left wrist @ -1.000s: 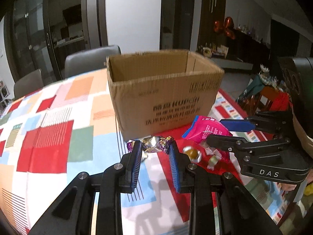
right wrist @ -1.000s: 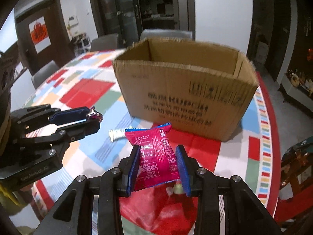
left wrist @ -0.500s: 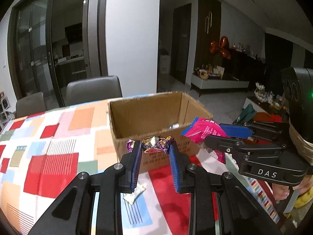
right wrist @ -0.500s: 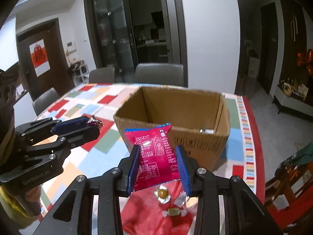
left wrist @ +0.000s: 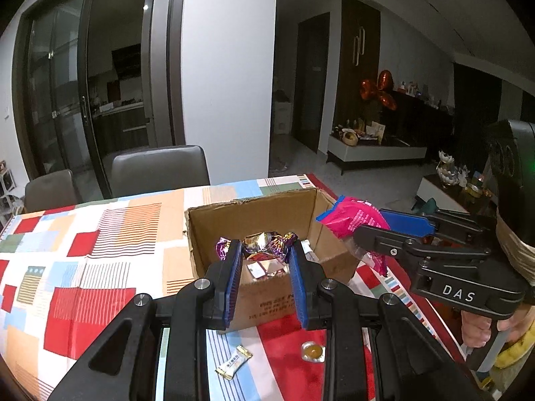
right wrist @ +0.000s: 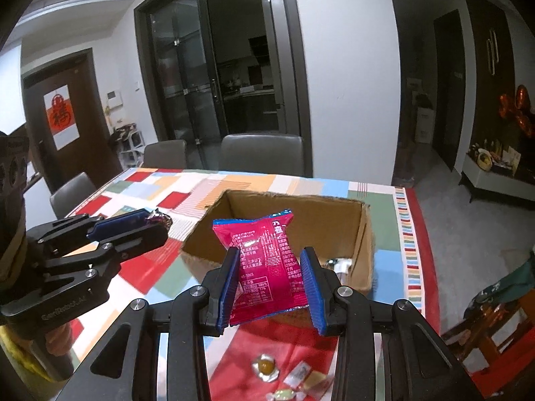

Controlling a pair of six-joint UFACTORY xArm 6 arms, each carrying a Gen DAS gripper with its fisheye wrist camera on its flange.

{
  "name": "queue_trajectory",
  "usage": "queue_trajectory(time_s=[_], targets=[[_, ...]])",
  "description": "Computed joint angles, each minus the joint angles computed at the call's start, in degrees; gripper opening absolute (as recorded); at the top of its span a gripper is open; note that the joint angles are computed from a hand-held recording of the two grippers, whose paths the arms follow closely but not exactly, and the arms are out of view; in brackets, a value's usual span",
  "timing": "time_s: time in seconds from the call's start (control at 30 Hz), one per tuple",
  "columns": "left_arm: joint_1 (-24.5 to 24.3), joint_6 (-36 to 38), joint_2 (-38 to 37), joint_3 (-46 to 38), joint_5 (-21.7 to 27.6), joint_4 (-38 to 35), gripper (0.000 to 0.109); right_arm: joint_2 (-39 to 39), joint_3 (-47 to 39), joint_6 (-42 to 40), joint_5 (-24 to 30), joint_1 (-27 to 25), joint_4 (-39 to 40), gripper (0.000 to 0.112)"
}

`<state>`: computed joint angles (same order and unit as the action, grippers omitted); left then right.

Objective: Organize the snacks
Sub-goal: 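Carry the brown candy and pink packet in both grippers over the box, then open both grippers over the box to drop the candy and packet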

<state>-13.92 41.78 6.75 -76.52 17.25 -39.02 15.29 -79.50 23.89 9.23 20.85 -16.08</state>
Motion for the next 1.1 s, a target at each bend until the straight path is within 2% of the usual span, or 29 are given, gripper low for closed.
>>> queue_trajectory(time_s=[0.6,0.63,0.67,0.7,0.73,0.77,0.87,1.1], targets=[[1.8,-14.0,14.8,-19.4,7.6,12.4,0.030,12.1,-18.1,-11.0,9.6,-1.8,11.5,0.038],[1.7,-14.7,15.3,-19.8,7.6,13.1,0.033,12.6,-19.1,-10.5,10.0,-1.8,11.0,0.038],[1.8,-15.5,16.0,-20.6,7.8,14.0,0.040,13.2,-19.8,-8.8,10.0,-1.9,9.4,0.039],[1.8,-16.1,16.1,-20.7,7.7,14.7,0.045,13.6,-20.3,-7.0,10.2,-2.0,7.4,0.042],[1.9,-17.1,16.3,-20.7,7.5,15.3,0.054,13.8,-20.7,-5.7,10.5,-2.1,6.3,0.054],[2.0,-17.4,16.3,-20.8,7.6,15.4,0.056,14.0,-21.0,-4.2,10.8,-2.1,5.0,0.060],[1.9,-17.7,15.0,-18.6,6.4,16.3,0.057,12.7,-18.8,0.0,9.5,-2.4,0.5,0.061],[0.3,-14.6,7.9,-8.1,-0.8,15.9,0.062,7.5,-10.3,-0.9,6.7,-2.3,0.0,0.061]])
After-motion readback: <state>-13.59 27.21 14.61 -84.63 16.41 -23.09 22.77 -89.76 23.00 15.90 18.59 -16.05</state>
